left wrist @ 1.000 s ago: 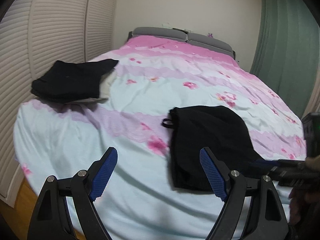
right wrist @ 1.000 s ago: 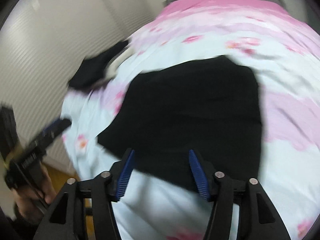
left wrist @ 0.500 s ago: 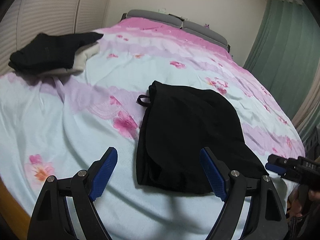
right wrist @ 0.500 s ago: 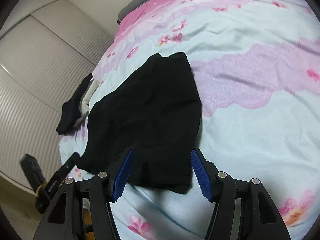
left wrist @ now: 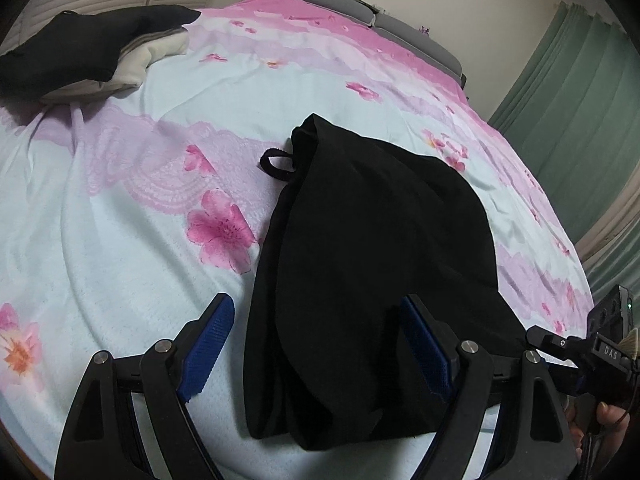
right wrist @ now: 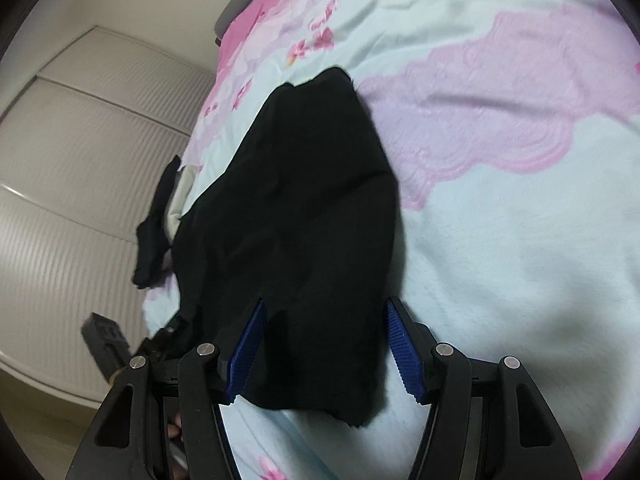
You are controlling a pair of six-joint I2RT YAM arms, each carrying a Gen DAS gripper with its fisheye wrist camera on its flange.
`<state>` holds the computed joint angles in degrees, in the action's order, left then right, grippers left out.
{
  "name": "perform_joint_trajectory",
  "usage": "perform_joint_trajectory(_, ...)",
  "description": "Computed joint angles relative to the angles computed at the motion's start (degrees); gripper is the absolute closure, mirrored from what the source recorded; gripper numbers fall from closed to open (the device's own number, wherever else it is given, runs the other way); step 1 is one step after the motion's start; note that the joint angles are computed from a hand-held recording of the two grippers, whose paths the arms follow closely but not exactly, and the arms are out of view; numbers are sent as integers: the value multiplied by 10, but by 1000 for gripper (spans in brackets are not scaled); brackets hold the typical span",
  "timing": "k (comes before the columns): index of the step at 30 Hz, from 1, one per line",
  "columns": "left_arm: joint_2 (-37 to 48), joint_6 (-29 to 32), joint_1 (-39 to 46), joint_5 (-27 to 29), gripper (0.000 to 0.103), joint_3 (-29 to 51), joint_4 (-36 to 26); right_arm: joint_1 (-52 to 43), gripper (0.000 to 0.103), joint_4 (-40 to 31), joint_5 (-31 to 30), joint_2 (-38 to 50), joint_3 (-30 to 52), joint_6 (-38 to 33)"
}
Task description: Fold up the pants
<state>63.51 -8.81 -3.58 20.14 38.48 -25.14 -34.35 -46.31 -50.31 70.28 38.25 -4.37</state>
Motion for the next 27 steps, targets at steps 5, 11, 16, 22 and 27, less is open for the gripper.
perform_joint_trajectory(5,8,0,-3,-1,19,1,4,39,42,45,-34,65,4,25)
perform_joint_trajectory(11,23,-3,-24,-13,19,5,16,35,58,71,-107,163,10,37)
perform_joint_trajectory(16,25,0,-27,-15,19,6,18,34,84,44,-116,174,17,26)
perform_joint_trajectory(22,11,3,-23,-16,19,11,2,39,92,25,-95,88,15,64)
perform_joint_trajectory(27,-46,1,-16,-21,19,22,-45,85,92,11,-76,30,68,131)
